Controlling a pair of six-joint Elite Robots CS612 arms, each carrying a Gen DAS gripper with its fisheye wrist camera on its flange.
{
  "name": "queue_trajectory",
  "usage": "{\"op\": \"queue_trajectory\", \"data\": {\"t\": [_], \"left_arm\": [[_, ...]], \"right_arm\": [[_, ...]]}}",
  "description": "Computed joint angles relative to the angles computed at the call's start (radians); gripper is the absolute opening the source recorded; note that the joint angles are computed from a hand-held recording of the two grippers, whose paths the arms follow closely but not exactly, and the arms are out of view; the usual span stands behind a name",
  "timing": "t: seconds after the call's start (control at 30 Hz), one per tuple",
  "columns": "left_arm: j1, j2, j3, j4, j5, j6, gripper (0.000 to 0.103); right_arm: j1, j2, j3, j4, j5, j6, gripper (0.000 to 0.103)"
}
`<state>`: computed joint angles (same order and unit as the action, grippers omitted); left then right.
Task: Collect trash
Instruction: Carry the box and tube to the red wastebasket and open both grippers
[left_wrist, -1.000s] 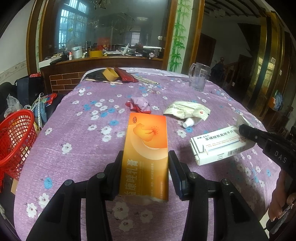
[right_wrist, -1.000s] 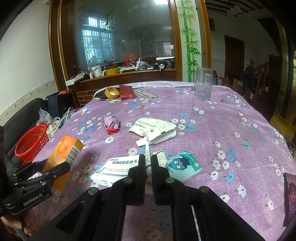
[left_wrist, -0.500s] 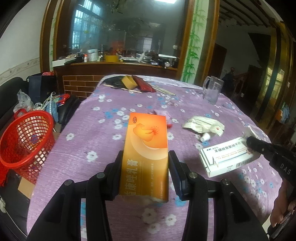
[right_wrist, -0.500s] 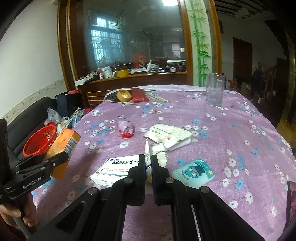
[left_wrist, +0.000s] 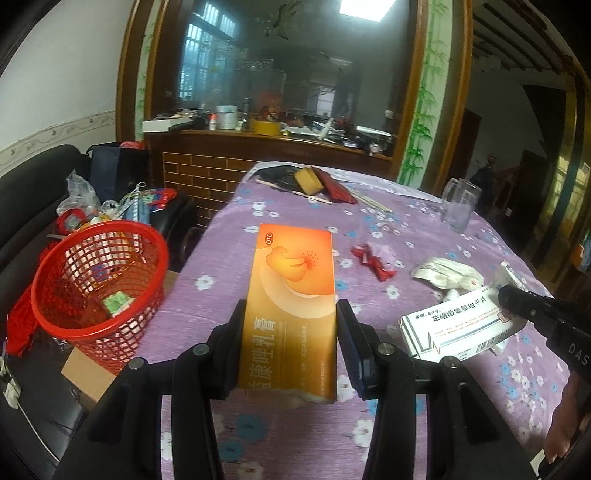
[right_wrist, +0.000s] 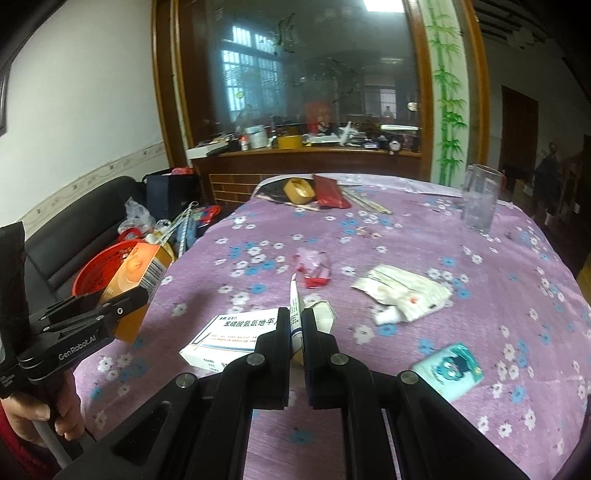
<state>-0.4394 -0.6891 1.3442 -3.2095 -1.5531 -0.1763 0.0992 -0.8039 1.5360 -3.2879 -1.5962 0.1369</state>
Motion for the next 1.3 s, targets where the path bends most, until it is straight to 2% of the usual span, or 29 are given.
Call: {"op": "queue_trajectory", "data": {"t": [0.5, 0.93, 1.1, 1.3], "left_arm": [[0.048, 0.000, -0.009, -0.008, 0.053, -0.044, 0.045], [0.120, 0.007, -0.031, -0.008, 0.128, -0.113, 0.045], [0.145, 0.030, -0.075, 0.043, 0.140, -0.134, 0.045], [0.168, 0.066, -0.143, 0.094, 0.141, -0.149, 0.045]], "right_arm": [[0.039, 0.055, -0.146, 0.105, 0.048, -0.067, 0.007], [0.084, 0.131, -0.337, 0.211, 0.088, -0.129, 0.007], [0.106, 0.195, -0.482, 0.280, 0.089, -0.151, 0.008], [0.142, 0.311, -0.722, 0.410, 0.064, -0.194, 0.009]]}}
